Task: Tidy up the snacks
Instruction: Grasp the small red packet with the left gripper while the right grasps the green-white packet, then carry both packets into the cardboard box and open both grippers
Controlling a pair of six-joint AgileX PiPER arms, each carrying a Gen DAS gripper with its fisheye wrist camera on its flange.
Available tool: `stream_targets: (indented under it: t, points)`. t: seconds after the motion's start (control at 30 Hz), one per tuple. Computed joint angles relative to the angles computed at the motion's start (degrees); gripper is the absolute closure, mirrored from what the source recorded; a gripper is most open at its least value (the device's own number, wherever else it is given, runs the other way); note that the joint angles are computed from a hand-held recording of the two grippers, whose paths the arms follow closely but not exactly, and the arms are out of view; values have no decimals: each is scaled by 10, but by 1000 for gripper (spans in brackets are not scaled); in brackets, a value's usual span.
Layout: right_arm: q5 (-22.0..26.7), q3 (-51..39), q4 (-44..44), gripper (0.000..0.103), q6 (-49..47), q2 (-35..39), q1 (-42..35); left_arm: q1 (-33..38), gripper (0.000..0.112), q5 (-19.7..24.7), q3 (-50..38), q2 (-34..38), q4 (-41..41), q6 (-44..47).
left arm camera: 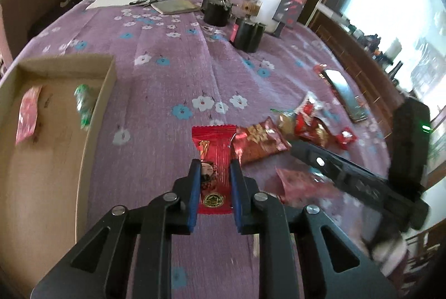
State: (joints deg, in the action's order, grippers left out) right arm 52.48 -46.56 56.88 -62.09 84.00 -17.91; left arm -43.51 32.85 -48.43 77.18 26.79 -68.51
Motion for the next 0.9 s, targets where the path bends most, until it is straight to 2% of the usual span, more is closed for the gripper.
stream_targets:
  t: [0.2, 0.3, 0.4, 0.5, 0.6, 0.67, 0.77, 0.9]
  points:
    - [-1, 9, 9, 62, -11, -7, -6, -44, 95, -15, 89, -103, 42, -125]
    - [54, 25, 25, 62, -54, -45, -33, -56, 95, 1, 117, -150, 41, -143]
    - [94, 49, -9, 62, -88, -99, -29, -67, 95, 24, 137, -187, 46, -158]
    - [59, 77, -74, 62, -89, -149, 38, -63, 95, 16, 163, -217, 48, -172]
    - [-40, 106, -166, 62, -27, -183, 155, -61, 95, 8, 179, -234, 46, -182]
    - [-78, 116, -210, 62, 15, -198, 200, -62, 95, 14, 188, -252, 43, -183]
    - [-57, 115, -231, 63, 32, -215, 212, -69, 95, 36, 192, -277, 48, -187]
    - [-53, 126, -255, 63, 55, -229, 230, -72, 95, 48, 202, -304, 52, -192]
